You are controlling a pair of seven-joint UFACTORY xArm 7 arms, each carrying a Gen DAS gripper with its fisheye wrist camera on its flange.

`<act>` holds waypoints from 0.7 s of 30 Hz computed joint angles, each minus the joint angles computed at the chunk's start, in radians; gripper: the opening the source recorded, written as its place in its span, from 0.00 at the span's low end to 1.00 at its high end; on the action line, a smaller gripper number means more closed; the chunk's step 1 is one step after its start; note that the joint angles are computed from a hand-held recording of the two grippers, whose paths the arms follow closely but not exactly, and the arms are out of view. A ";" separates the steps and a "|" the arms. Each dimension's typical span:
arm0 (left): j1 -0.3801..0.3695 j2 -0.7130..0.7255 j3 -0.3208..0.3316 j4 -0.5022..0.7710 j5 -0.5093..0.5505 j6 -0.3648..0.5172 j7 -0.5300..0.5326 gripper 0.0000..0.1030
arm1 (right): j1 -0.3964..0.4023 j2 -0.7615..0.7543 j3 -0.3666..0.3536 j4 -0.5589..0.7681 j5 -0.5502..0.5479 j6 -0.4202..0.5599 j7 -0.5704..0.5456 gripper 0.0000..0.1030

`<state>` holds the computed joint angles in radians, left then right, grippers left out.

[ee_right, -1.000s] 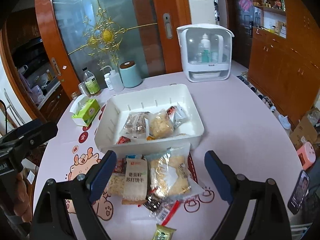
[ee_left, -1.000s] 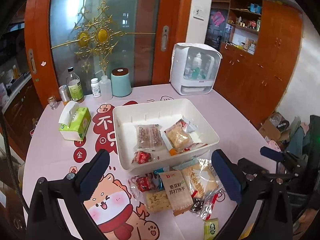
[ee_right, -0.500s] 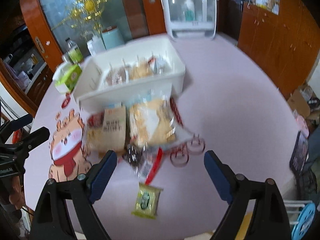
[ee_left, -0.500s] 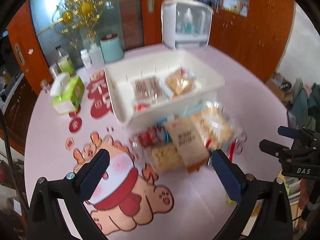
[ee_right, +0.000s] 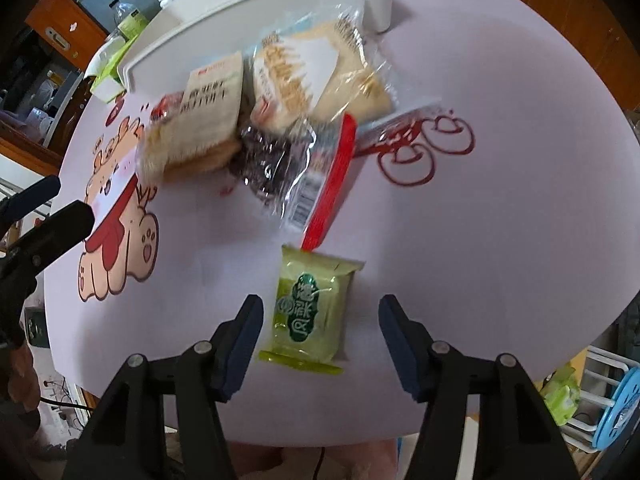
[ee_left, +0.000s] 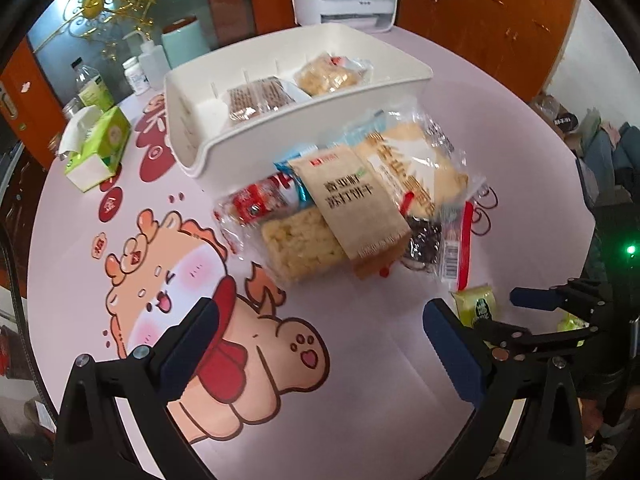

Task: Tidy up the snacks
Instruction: 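Grasp the green-wrapped cake with the right tool while the left tool grasps the brown cracker bag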

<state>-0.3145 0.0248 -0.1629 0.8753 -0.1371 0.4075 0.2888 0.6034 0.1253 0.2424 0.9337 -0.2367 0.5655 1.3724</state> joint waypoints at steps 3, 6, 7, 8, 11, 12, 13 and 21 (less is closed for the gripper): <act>-0.004 0.010 -0.002 0.005 0.016 0.000 -0.008 0.98 | 0.002 0.032 0.004 0.024 0.015 0.010 -0.029 0.59; -0.007 0.015 -0.003 0.009 0.030 0.002 -0.016 0.98 | 0.018 0.050 -0.003 0.055 -0.016 0.054 -0.032 0.49; -0.008 0.018 -0.004 0.012 0.032 0.004 -0.018 0.98 | 0.024 0.055 -0.006 0.066 -0.033 0.074 -0.033 0.45; -0.008 0.022 -0.005 0.016 0.036 0.006 -0.022 0.98 | 0.025 0.056 -0.008 0.067 -0.035 0.070 -0.036 0.40; -0.011 0.031 -0.007 0.028 0.042 0.010 -0.031 0.98 | 0.024 0.047 -0.013 0.055 -0.035 0.066 -0.031 0.40; -0.012 0.033 -0.007 0.030 0.041 0.010 -0.032 0.98 | 0.023 0.047 -0.015 0.056 -0.039 0.070 -0.025 0.40; -0.013 0.037 -0.008 0.036 0.041 0.012 -0.032 0.98 | 0.022 0.042 -0.017 0.051 -0.041 0.073 -0.021 0.40; -0.029 0.111 -0.016 0.132 0.067 0.079 -0.098 0.98 | -0.029 -0.031 -0.020 -0.039 -0.028 0.061 -0.015 0.39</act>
<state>-0.3437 0.1361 -0.1786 1.0070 -0.0702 0.4863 0.1907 0.5741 0.0939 0.2229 0.8946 -0.2647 0.6261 1.3577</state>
